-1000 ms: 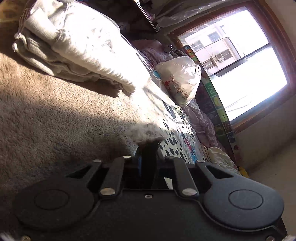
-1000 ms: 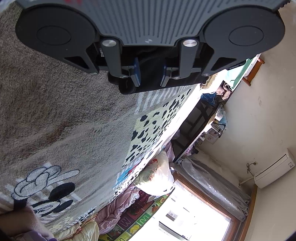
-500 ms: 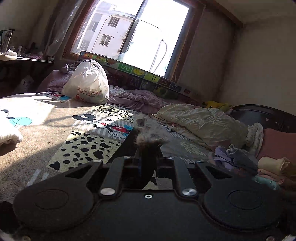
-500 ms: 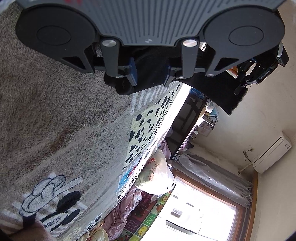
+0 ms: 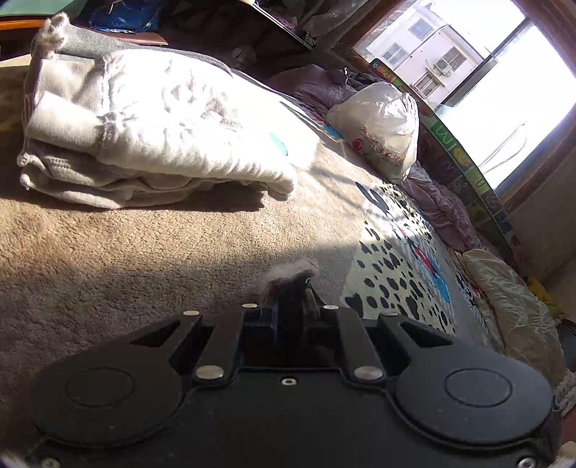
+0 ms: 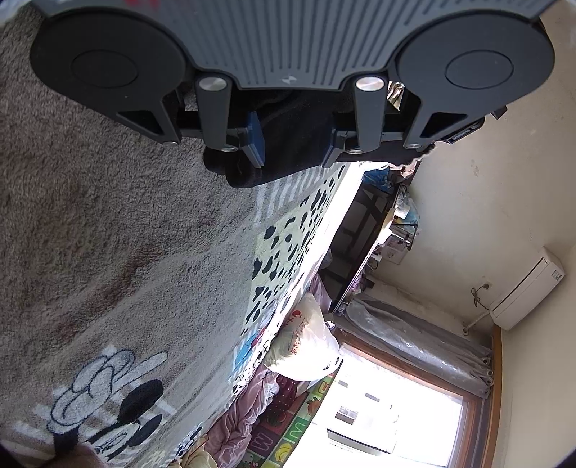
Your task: Fold clothes
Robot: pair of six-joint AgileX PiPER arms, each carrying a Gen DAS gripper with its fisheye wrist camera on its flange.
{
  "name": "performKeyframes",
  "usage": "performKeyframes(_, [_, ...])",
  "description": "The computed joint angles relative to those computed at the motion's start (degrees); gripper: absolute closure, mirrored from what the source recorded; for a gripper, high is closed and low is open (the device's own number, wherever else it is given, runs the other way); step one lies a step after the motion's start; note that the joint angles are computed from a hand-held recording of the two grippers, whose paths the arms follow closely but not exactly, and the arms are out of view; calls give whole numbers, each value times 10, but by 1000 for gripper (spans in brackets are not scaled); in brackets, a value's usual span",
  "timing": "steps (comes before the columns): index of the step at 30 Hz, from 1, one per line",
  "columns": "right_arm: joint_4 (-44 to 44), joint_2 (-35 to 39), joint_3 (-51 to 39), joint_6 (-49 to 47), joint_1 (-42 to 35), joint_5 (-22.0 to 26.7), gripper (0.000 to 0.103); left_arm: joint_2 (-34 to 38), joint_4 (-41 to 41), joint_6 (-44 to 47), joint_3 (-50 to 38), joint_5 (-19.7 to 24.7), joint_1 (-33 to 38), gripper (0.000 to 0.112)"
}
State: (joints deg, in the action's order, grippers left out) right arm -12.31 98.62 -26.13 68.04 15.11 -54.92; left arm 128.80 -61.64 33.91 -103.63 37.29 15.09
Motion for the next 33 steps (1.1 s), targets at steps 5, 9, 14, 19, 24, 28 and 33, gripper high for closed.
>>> performKeyframes(5, [6,9,-6,-13,4,4,77,23,-158,101,38,56,39,101])
performKeyframes(9, [13,12,-8,-24,9,6,78,30,-170,93,33,83,51,101])
performKeyframes(14, [13,17,-6,-22,8,-5,80,-5,-190,121,64,92,55,103])
performKeyframes(19, [9,16,-2,-13,5,-11,80,-109,-269,280,153,83,28,103])
performKeyframes(24, [1,15,4,7,1,-25,75,-219,-311,462,228,87,-53,103])
performKeyframes(28, [-4,21,10,27,-5,-49,72,-294,-290,589,298,50,-164,103])
performKeyframes(33, [-11,50,31,76,-22,-134,67,-307,-309,607,337,-21,-244,103])
